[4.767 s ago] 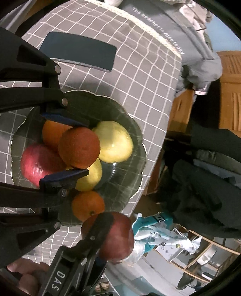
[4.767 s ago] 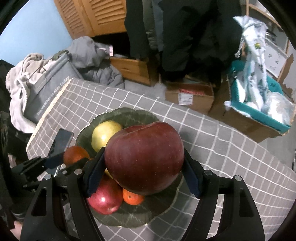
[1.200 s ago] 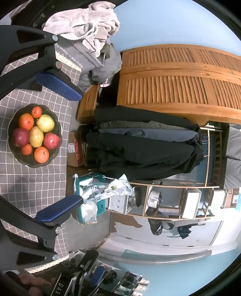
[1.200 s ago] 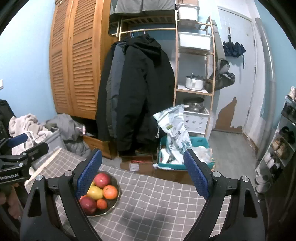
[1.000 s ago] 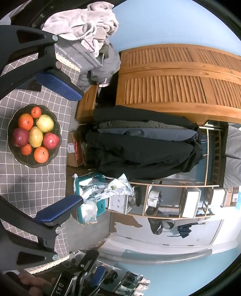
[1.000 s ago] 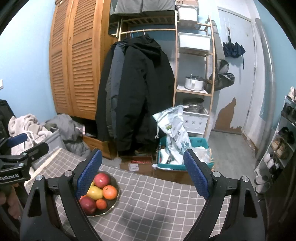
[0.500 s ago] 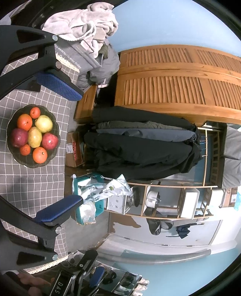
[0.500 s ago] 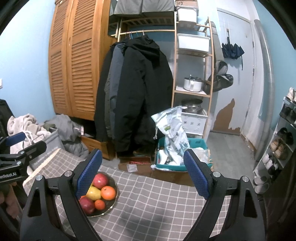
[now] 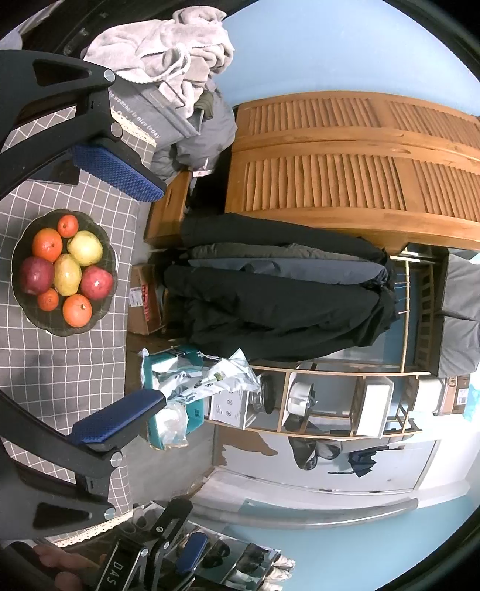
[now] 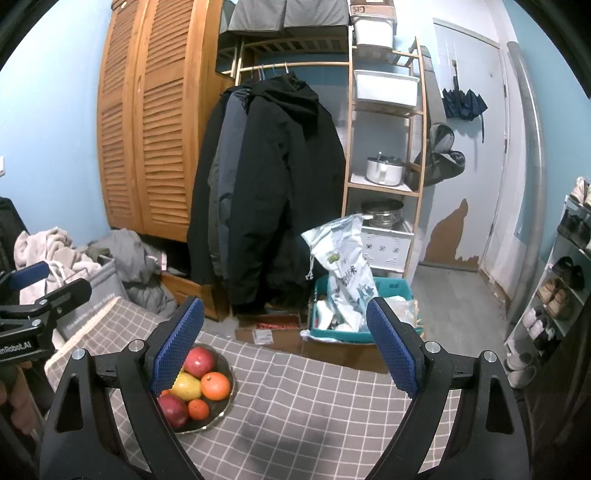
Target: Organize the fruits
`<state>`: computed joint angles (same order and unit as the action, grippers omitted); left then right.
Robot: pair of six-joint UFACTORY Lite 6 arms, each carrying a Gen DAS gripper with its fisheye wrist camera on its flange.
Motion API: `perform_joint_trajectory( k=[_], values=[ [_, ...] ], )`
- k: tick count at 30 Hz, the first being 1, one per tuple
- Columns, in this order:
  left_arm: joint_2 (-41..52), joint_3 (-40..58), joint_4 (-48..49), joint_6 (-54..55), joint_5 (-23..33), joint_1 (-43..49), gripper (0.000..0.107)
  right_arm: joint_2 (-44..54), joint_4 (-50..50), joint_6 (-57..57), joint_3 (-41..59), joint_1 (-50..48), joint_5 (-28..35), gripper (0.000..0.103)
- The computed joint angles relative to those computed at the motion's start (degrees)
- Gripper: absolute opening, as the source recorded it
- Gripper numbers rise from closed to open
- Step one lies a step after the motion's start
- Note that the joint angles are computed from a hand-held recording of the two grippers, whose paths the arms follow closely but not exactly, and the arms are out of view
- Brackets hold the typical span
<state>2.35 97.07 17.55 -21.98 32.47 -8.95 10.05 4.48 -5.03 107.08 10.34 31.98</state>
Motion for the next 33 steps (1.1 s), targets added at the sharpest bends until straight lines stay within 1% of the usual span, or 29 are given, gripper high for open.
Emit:
perform_joint_trajectory(
  k=[27,33],
  values=[
    [-0.3,0.7,-0.9,1.4,0.1,0.9,0.102,-0.6,-0.7,0.6,-1.1,0.4,-0.6,0.088],
    [0.3,2.0,-0.9,1.5,1.2,1.0,0.102,-0.8,-1.0,0.9,-1.4,0.5,-0.8,0.088]
  ],
)
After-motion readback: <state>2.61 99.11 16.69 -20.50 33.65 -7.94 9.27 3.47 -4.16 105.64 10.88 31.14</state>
